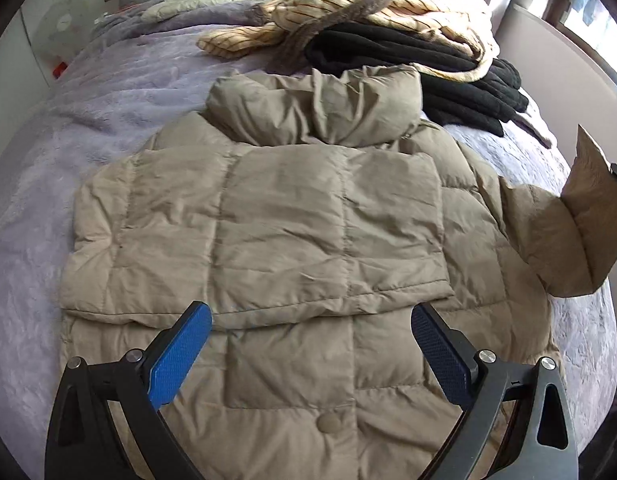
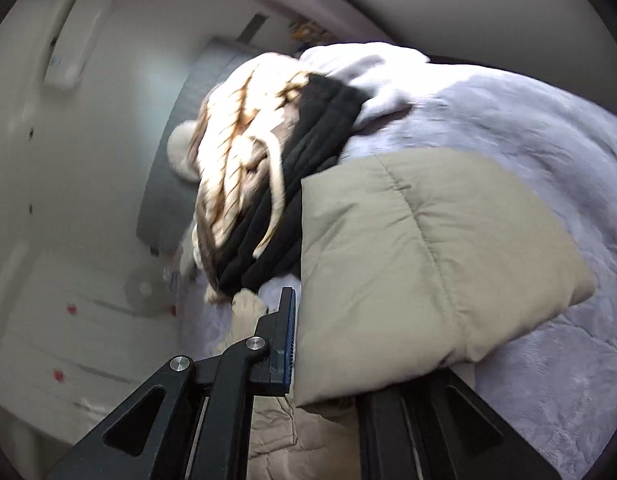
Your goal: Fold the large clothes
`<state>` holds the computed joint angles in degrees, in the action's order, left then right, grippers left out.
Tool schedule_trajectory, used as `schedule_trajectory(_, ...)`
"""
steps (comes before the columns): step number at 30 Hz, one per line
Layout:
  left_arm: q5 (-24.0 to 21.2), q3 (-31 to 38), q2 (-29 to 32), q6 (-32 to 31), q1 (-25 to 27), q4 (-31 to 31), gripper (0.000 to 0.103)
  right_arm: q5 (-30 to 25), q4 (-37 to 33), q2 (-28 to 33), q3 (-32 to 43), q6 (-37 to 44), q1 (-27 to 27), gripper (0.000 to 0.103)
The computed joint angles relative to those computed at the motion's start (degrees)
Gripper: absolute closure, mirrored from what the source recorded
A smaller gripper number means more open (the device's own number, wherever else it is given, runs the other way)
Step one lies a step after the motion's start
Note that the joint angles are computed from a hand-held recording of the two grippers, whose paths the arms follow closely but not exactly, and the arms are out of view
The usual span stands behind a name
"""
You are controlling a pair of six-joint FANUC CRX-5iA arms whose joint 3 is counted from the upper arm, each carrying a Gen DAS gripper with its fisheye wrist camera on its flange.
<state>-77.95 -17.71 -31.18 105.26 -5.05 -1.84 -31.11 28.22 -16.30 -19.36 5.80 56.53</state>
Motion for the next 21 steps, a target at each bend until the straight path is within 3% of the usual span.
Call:
schedule_trajectory(4, -0.48, -1.90, -3.71, -3.74, 7.54, 1.04, 0.003, -9.10, 3.01, 10.36, 10.81, 11.76, 8.96, 0.093)
schedule_trajectory(9, -1.26, -4.17, -7.72, -9.12, 17.76, 2.72, 0.003, -17.18, -1.88, 23.32, 21.51, 25.14, 15.94, 0.093)
schedule_trajectory(13, -1.76, -5.80, -9.67, -13.10, 23.88, 4.08, 0.003, -19.75, -7.61, 28.74, 24.26, 27.70, 16.35, 0.093)
schedule_trajectory(17, -1.93, -7.68, -10.45, -15.83, 27.80, 5.95, 0.003, -19.97, -13.76, 29.44, 24.51, 26.81, 13.98, 0.092)
schedule_trajectory(19, -1.54, -8.58, -10.51, -16.28, 28.57, 6.65, 0.003, -20.28, -16.11, 27.87, 23.99, 26.25, 13.19, 0.082)
schedule_trajectory(20, -1.39, -8.77, -10.39, -16.30, 28.68, 6.92, 0.003, -20.03, -16.43, 26.70, 23.25, 25.21, 12.99, 0.067)
schedule_trajectory(21, -1.08, -9.07, -10.22, -16.44, 28.90, 7.45, 0.003, -18.78, -15.69, 24.85, 21.20, 22.91, 13.03, 0.042)
